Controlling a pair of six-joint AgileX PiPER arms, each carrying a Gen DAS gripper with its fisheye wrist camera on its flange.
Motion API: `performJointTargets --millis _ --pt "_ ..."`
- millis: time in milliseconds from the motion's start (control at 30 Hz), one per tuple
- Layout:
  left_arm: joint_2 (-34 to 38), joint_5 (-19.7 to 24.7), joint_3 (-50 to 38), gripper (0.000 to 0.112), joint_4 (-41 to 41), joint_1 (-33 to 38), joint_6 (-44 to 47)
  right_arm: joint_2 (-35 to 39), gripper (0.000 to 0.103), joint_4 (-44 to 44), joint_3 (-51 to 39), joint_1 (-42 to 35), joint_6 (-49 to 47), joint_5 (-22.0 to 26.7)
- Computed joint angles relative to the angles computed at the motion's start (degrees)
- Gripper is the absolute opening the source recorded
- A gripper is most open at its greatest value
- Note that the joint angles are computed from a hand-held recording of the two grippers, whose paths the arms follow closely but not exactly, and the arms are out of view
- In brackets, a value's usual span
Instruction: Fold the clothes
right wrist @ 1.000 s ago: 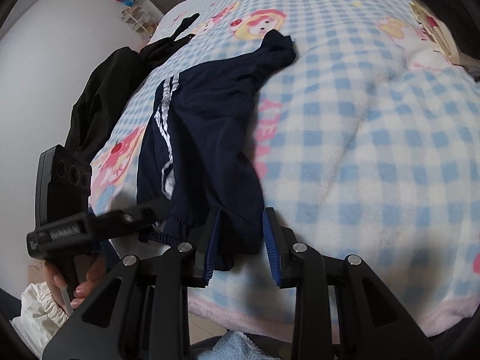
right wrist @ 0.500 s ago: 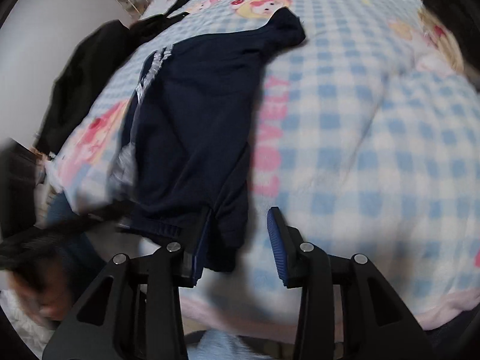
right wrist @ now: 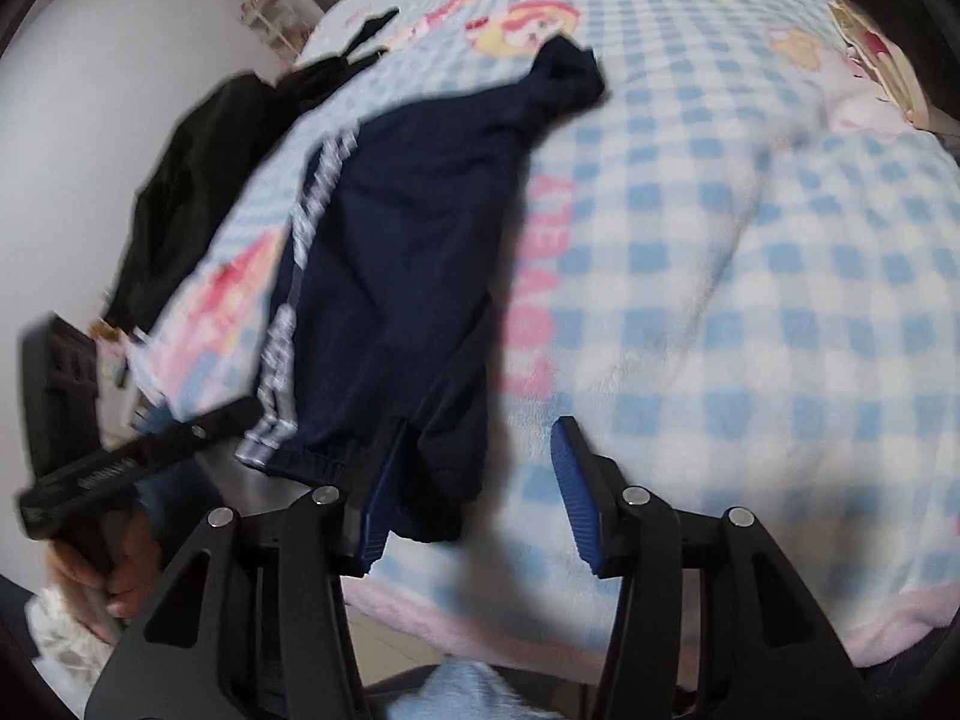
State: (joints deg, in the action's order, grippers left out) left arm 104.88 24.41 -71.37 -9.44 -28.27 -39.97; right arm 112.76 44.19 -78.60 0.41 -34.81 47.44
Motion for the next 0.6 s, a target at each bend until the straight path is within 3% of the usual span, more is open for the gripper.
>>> performJointTargets --millis 133,233,333,433,600 --pt "1.3 0.9 -4.0 0.039 -6.3 3.3 10.4 1.4 0.053 1.0 -5.6 -0.9 -0.1 1.1" --pt "6.4 6.0 -12.8 0.043 -7.5 5.5 13.1 6.6 0.053 -4.4 -14.2 0.3 6.2 0.8" --pt "11.6 10.7 -22.3 0.043 -5.4 7.3 13.6 13.9 0.053 -6.5 -25.6 0.7 10.8 5.5" --pt "17.4 14.9 -31.4 0.053 -8.4 10.6 16.5 21.6 0.053 -7.1 -37.9 0.4 15.6 10.3" --pt "26.6 21.6 -43.0 0.054 -11.8 14.1 18.1 36.0 0.056 -8.2 -60.9 0.6 26.3 18.6"
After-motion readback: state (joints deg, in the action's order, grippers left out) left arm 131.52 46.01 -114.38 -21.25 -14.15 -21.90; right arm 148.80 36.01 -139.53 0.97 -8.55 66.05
